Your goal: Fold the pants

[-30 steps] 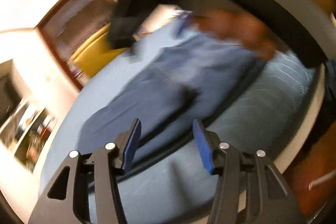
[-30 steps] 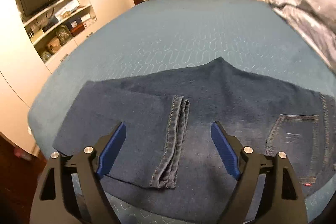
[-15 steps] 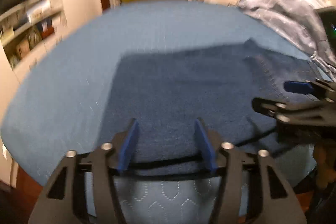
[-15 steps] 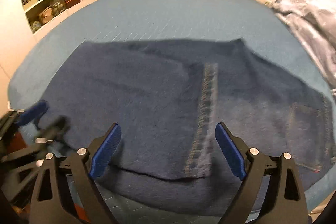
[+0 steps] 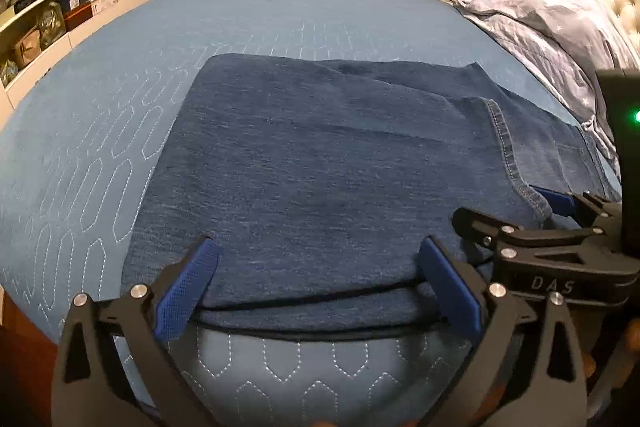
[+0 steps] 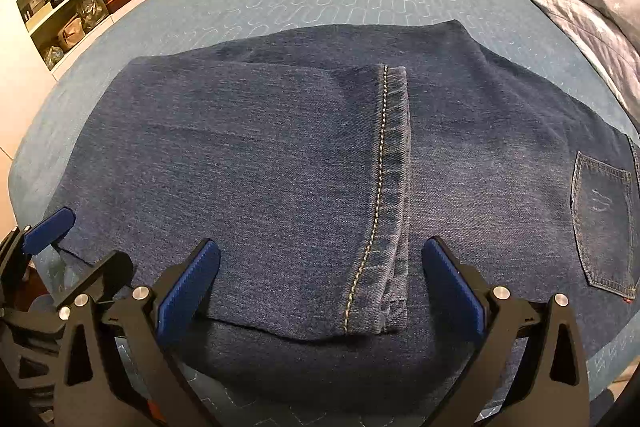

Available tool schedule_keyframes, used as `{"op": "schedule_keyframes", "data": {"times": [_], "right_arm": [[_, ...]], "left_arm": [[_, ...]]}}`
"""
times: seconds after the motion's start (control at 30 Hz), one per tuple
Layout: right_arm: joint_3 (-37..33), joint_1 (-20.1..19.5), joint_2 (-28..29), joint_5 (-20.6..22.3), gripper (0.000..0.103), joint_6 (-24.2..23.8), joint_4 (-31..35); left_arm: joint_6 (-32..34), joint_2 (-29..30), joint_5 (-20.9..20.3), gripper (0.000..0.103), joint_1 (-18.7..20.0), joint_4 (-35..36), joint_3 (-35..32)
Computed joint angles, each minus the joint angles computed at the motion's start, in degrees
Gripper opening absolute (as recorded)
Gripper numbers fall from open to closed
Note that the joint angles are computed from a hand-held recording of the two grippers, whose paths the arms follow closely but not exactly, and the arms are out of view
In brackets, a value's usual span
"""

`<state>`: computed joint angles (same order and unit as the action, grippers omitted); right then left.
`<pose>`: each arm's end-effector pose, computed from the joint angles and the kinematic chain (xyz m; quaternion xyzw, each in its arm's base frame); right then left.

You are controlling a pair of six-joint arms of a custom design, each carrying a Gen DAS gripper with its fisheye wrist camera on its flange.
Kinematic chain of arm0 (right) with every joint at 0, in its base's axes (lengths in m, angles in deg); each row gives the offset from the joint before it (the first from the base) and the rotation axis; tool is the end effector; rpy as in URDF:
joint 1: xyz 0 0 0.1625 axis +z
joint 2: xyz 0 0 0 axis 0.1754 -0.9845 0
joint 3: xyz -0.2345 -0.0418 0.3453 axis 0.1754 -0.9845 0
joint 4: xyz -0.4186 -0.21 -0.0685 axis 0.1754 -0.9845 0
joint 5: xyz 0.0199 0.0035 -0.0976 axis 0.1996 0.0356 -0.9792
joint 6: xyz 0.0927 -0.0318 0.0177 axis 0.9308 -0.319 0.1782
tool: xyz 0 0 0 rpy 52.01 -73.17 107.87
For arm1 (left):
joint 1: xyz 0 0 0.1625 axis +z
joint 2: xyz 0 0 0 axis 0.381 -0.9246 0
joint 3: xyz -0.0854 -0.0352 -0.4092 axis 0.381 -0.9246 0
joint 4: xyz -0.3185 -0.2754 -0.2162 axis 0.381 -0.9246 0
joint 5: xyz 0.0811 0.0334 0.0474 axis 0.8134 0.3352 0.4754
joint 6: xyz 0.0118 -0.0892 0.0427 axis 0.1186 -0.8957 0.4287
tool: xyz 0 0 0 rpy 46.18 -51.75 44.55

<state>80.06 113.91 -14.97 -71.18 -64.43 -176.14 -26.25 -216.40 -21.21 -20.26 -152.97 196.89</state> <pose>0.2662 -0.2766 0.0655 0.1918 -0.9088 0.1968 0.3139 -0.1598 -0.2029 0.2460 0.1064 0.8948 -0.3109 0.3024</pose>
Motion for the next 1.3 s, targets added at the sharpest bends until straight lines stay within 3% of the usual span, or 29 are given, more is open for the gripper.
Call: {"op": "schedule_keyframes", "data": {"times": [0.2,0.33,0.4,0.47,0.53,0.57,0.63,0.7,0.77,0.83,0.9,1.0,1.07,1.17,1.3], "right_arm": [[0.6,-0.6,0.4,0.1,0.099,-1.3,-3.3],[1.3,-0.6,0.7,-0.1,0.099,-2.0,-5.3],[1.3,-0.6,0.7,-0.2,0.099,-1.8,-5.1],[1.4,-0.4,0.7,-0.3,0.099,-1.5,-4.8],[1.3,-0.3,0.5,-0.1,0.099,-1.3,-4.3],[1.2,-0.3,0.5,-0.1,0.099,-1.4,-4.1],[1.2,-0.3,0.1,0.3,0.099,-1.9,-3.8],[1.6,-0.6,-1.2,1.2,0.098,-3.1,-4.1],[2.5,0.7,-0.8,-0.5,0.097,-5.5,-11.2],[2.5,1.2,-1.4,0.2,0.096,-6.7,-14.3],[1.5,0.8,-2.3,2.8,0.089,-8.2,-14.3],[-1.0,0.2,-0.5,3.0,0.069,-10.7,-14.8],[-2.9,-0.7,1.3,2.3,0.048,-11.4,-13.7],[-4.8,-3.5,3.0,0.9,0.029,-8.6,-7.7],[-4.6,-3.9,3.3,0.3,0.025,-10.9,-8.5]], "left_arm": [[-0.9,1.7,1.4,0.101,-2.7,2.8,0.3],[-8.7,0.5,4.1,0.096,-6.7,8.5,-2.0],[-9.0,1.3,5.0,0.087,-7.2,10.2,-3.0],[-6.4,3.8,5.2,0.059,-4.9,9.9,-3.6],[-2.9,2.6,4.8,0.041,-1.9,7.4,-3.2],[-1.9,1.9,4.5,0.036,-0.8,6.5,-2.8],[1.0,0.5,3.1,0.034,2.7,4.6,-1.8],[1.3,-1.2,3.8,0.034,2.0,5.3,-1.0],[0.3,-2.7,3.6,0.034,1.1,6.4,-0.7],[-0.1,-4.3,3.7,0.034,0.7,6.9,-0.2],[-0.3,-4.4,3.8,0.034,0.3,7.5,0.0],[0.2,-4.8,3.8,0.034,0.3,7.1,0.4],[1.7,-5.3,3.8,0.034,1.1,6.0,0.4],[4.6,-3.8,2.9,0.032,2.8,3.8,-1.5],[13.4,-0.1,7.7,0.032,7.0,-0.9,-4.8]]}}
